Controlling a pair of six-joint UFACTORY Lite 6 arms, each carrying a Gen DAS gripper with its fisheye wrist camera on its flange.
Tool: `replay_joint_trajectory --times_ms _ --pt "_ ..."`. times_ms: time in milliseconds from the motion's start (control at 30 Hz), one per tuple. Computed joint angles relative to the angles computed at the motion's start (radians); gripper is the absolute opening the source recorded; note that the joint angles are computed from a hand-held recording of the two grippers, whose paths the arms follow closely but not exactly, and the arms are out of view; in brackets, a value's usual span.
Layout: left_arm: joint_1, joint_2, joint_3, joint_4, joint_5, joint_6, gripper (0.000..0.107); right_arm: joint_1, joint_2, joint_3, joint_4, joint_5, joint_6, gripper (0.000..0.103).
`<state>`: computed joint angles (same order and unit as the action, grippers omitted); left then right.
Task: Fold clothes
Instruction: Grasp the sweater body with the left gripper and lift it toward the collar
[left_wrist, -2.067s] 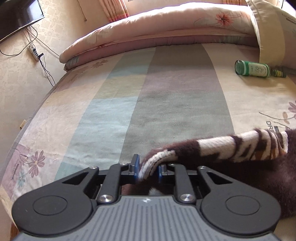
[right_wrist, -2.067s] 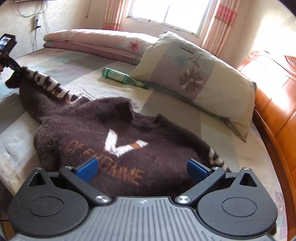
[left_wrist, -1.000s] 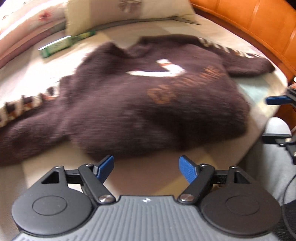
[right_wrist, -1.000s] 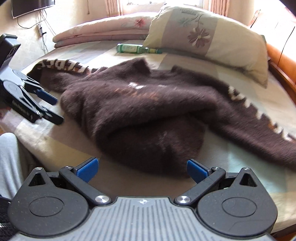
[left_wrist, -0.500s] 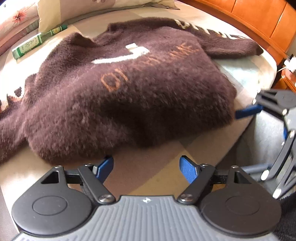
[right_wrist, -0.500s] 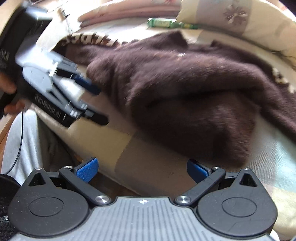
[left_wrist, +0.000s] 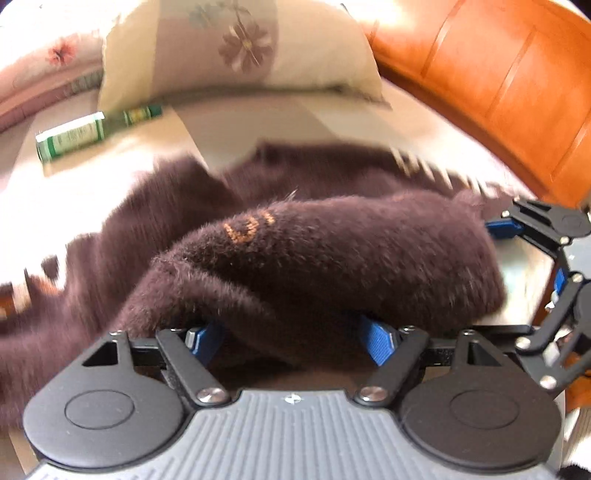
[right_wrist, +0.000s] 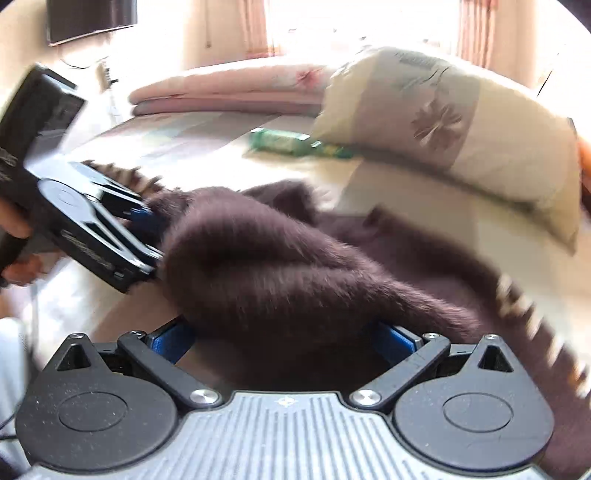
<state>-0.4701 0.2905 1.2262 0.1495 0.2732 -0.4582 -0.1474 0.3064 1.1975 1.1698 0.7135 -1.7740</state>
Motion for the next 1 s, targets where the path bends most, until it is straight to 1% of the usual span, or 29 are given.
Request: replay_joint_trajectory --times_ms 67,133,200,267,300,333,367,433,500,600,667,733,800,833,900,933,1000 --pt "0.045 0.073 0.105 -0.077 0.021 0.097 0.079 0.026 0.098 0.130 -0.003 -0.025 0.042 0.103" --pt "0.085 0.174 0.243 -0.096 0.060 0.135 0.079 0.050 0.214 0.292 -0.033 -0.029 0.133 0.103" --pt "0.112 0.299 0.406 -0.053 0.110 0.113 0.079 0.078 0.335 0.471 -0.090 -0.059 0.287 0.103" --pt "0.123 0.423 0.581 0.053 0.194 0.017 0.079 0.086 0.445 0.645 -0.193 -0.061 0.484 0.103" --pt "0.124 0.468 0.648 0.094 0.231 -0.025 0.079 0.082 0.460 0.677 -0.217 -0.062 0.535 0.103" --pt "0.121 0.480 0.673 0.110 0.257 -0.037 0.079 0.074 0.441 0.666 -0.227 -0.051 0.545 0.103" --pt "0.116 0.461 0.656 0.116 0.260 -0.032 0.079 0.065 0.404 0.623 -0.202 -0.051 0.512 0.103" --pt "0.108 0.404 0.585 0.141 0.227 -0.031 0.079 0.024 0.267 0.436 -0.096 -0.048 0.333 0.103" --pt "0.084 0.322 0.479 0.194 0.199 -0.063 0.079 -0.026 0.139 0.266 -0.044 -0.011 0.186 0.103" --pt "0.035 0.184 0.307 0.257 0.169 -0.123 0.082 -0.086 0.011 0.081 -0.035 0.039 0.020 0.103" --pt "-0.003 0.098 0.204 0.265 0.150 -0.148 0.083 -0.102 -0.064 -0.046 -0.038 0.011 -0.075 0.103" --pt "-0.050 0.019 0.096 0.287 0.125 -0.196 0.086 -0.103 -0.133 -0.169 -0.038 -0.037 -0.134 0.103" --pt "-0.092 -0.029 0.003 0.274 0.088 -0.217 0.089 -0.115 -0.183 -0.281 -0.027 -0.071 -0.194 0.103" --pt "-0.113 -0.040 -0.033 0.267 0.074 -0.230 0.089 -0.125 -0.195 -0.323 -0.031 -0.069 -0.199 0.103" --pt "-0.148 -0.020 -0.075 0.277 0.054 -0.284 0.089 -0.133 -0.211 -0.383 -0.035 -0.078 -0.183 0.103" --pt "-0.165 -0.001 -0.089 0.312 0.046 -0.344 0.089 -0.140 -0.229 -0.417 -0.023 -0.088 -0.188 0.103" --pt "-0.196 0.032 -0.112 0.398 0.027 -0.484 0.088 -0.170 -0.257 -0.462 0.002 -0.074 -0.197 0.103"
